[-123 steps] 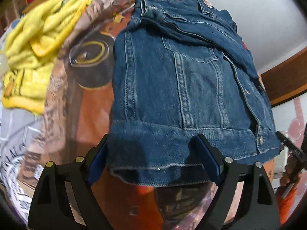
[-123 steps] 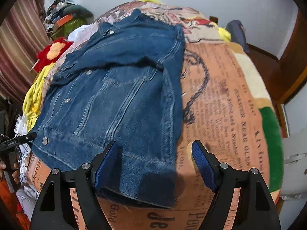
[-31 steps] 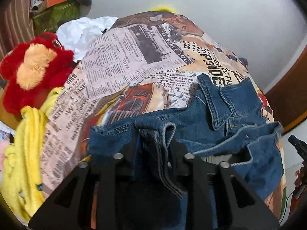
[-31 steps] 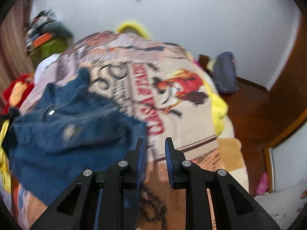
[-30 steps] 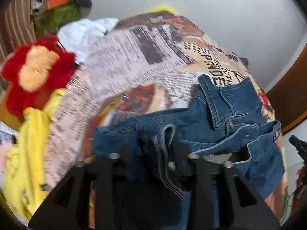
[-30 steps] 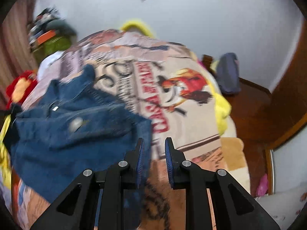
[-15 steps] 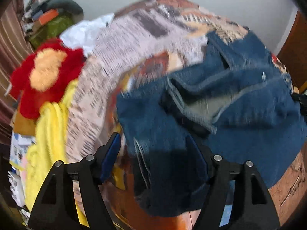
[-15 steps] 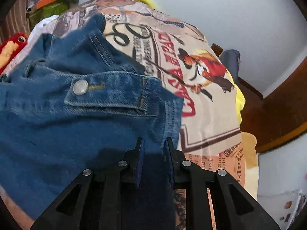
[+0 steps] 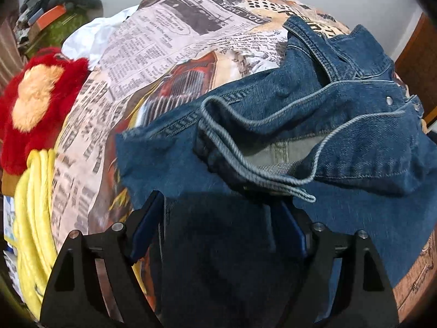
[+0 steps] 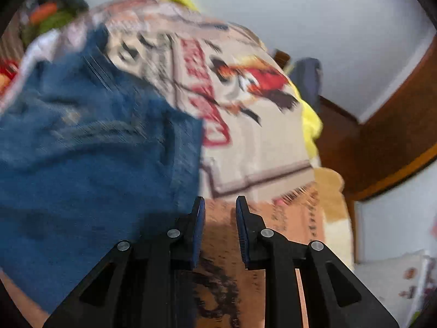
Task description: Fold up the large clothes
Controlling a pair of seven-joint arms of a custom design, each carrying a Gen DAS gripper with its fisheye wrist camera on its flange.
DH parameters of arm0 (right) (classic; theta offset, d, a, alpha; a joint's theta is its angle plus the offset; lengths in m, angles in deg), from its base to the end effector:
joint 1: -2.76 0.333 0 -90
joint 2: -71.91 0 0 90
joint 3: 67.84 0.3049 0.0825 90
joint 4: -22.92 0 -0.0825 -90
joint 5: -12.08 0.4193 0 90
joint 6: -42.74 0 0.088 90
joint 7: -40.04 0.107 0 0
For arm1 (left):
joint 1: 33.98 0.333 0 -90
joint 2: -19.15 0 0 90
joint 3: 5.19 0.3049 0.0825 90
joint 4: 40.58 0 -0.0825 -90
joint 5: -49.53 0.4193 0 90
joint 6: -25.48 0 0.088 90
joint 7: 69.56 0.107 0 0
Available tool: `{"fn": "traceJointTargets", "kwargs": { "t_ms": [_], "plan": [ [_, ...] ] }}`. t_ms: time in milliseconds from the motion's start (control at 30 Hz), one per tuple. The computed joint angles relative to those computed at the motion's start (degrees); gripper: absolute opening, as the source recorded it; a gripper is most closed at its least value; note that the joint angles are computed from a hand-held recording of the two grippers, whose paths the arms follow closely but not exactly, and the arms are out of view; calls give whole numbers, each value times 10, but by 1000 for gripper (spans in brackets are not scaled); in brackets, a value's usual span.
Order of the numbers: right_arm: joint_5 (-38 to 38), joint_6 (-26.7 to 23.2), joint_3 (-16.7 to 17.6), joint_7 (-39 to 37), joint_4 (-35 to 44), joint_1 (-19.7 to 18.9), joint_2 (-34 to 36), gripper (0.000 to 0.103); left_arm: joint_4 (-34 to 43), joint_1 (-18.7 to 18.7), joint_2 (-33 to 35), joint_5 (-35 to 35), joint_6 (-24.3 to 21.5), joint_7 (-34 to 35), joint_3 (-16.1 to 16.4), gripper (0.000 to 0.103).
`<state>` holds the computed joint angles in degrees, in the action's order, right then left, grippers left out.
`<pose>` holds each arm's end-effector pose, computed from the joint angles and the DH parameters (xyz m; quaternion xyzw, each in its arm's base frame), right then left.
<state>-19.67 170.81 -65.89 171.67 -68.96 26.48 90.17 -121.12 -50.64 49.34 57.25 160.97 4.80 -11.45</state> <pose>0.6516 0.2928 0.4592 -0.6778 0.6806 -0.2591 0.1015 0.7166 -0.2834 0.4254 -0.6270 0.7479 -0.1809 0.1219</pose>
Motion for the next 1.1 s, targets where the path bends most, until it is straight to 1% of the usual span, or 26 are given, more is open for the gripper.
{"fn": "traceJointTargets", "kwargs": {
  "t_ms": [33,100,167,200,267,333,367,400,467,533,633,667,700,733,767,800,833,867,900,967,1000,1033,1067,1100],
  "plan": [
    [8,28,3,-5,-8,-5,-8,18,15,-3,10,3,-6,-5,3,80],
    [28,64,10,-28,-5,-13,-9,18,39,0,27,-7,-12,-7,0,80],
    [56,77,16,-61,22,-17,9,18,72,11,50,-40,-20,-14,-9,80],
    [64,74,16,-68,37,-15,20,18,80,13,56,-51,-22,-19,-11,80],
    [84,48,16,-86,86,-11,57,18,104,17,75,-73,-29,-33,-14,80],
    [83,-14,5,-99,154,3,110,18,109,19,82,-83,-25,-39,-14,80],
    [77,-27,-1,-98,166,9,123,18,104,20,80,-86,-18,-39,-14,81],
    [73,-23,-6,-96,163,13,125,18,95,21,76,-88,-9,-40,-13,81],
    [78,2,-10,-81,136,11,110,18,82,22,69,-86,1,-39,-10,81],
    [77,1,-11,-81,130,11,106,18,69,25,61,-89,6,-37,-10,81],
    [56,-20,-15,-91,141,20,110,18,68,20,59,-85,5,-50,-6,80],
    [40,-33,-20,-93,147,29,113,18,71,18,60,-80,5,-54,-3,80],
    [28,-41,-23,-92,149,35,114,20,72,15,61,-76,4,-57,-1,80],
    [-3,-69,-33,-84,156,50,119,43,73,11,61,-66,5,-60,2,80],
    [-50,-86,-49,-64,152,70,118,75,85,7,71,-57,3,-61,5,80],
    [-94,-98,-61,-42,144,85,116,87,86,2,71,-47,5,-64,9,80],
    [-127,-103,-69,-20,127,93,106,93,84,-2,71,-38,10,-71,13,78],
    [-119,-88,-61,-11,104,80,88,93,89,-7,75,-30,12,-81,17,75],
    [-96,-76,-48,-13,91,62,75,93,93,-9,79,-25,16,-87,19,72],
    [-55,-38,-32,-5,54,32,42,92,93,-1,82,-35,29,-80,8,51],
    [-44,-20,-26,-4,41,23,30,92,94,0,82,-40,31,-77,4,50],
    [-33,3,-20,-3,28,13,19,92,93,-5,81,-32,32,-81,10,46],
    [-18,38,-14,-2,11,3,4,92,92,-9,80,-24,33,-79,12,40],
    [-4,60,-10,-4,3,-5,-3,92,88,-14,77,-14,35,-84,19,35]
  ]
}}
